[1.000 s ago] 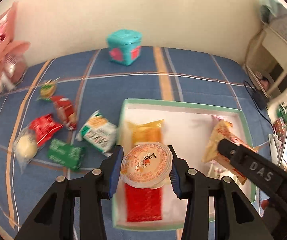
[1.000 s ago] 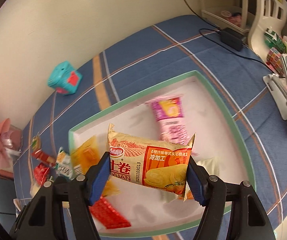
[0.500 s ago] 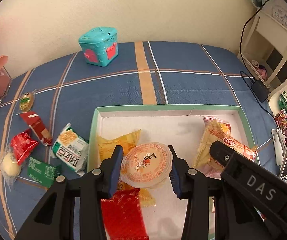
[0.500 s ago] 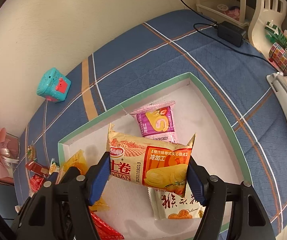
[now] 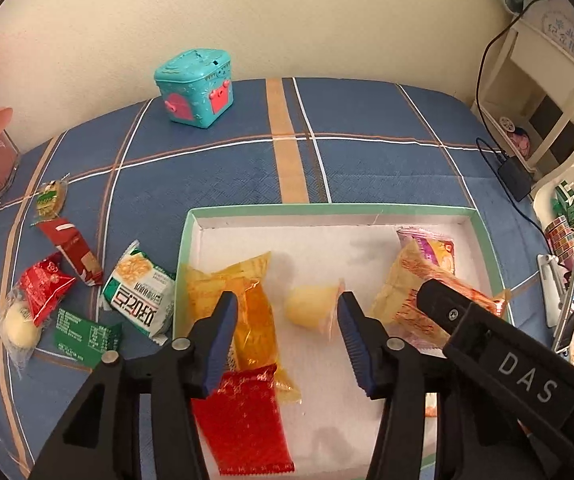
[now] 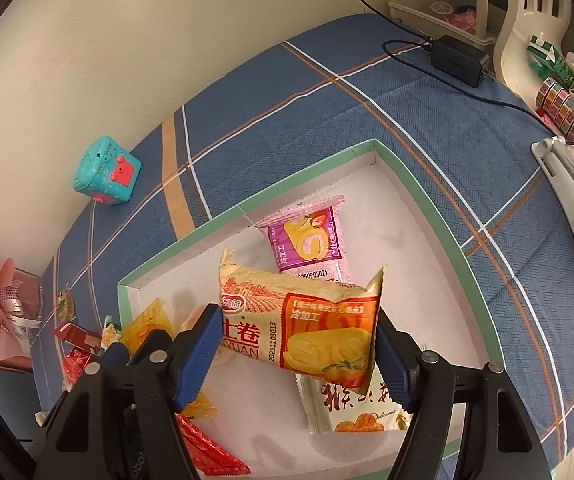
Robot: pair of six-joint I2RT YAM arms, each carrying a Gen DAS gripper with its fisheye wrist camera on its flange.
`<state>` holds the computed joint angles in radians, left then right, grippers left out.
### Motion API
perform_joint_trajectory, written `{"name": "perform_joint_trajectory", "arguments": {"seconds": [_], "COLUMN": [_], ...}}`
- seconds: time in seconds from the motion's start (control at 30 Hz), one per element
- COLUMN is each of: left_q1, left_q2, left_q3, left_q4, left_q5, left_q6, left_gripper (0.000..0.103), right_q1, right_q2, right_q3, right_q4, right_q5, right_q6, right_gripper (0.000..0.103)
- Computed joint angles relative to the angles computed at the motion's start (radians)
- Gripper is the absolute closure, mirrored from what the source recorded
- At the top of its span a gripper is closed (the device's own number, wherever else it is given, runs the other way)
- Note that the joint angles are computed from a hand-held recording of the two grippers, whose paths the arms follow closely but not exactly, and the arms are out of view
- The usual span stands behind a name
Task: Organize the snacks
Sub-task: 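Carry the pudding cup into the tray with the left tool while the right tool releases the bread bag, then move the left tool to the wrapped white bun while the right tool approaches the green packet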
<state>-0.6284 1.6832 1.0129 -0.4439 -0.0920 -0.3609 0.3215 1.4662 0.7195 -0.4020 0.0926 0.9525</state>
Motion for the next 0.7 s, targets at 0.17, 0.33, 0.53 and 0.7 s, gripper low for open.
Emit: {"name": "perform_joint_trajectory", "arguments": {"seconds": [0.17,0.33,0.53,0.7], "left_q1": [0.011,0.043,0.103,0.177], "left_q2": [-0.042,-0.068,-0.108,-0.141], "left_q3": [-0.011,-0.038,-0.095,-0.137], "left_q4": [-0.038,-0.056,-0.051,-0.049], "left_q5": [-0.015,-0.023,0.004,0.001], "left_q6": [0.000,-0.005,-0.012,-0.005], "left_gripper": [0.045,0.039,0.033,0.020], "right_q1": [0.019,0.039,0.060,0.085], "right_q2": [-0.036,-0.053,-0.055,-0.040], "right_q3": [-0.002,-0.002,-0.012,-0.006], "right_q4": [-0.026,-0.056,-0.052,-0.066], "right_q5": [0.012,0.023,0.025,0.035], "right_q6": [0.008,0.021,0.027,0.032], "right_gripper": [0.023,0.022,0.011,0.008]}}
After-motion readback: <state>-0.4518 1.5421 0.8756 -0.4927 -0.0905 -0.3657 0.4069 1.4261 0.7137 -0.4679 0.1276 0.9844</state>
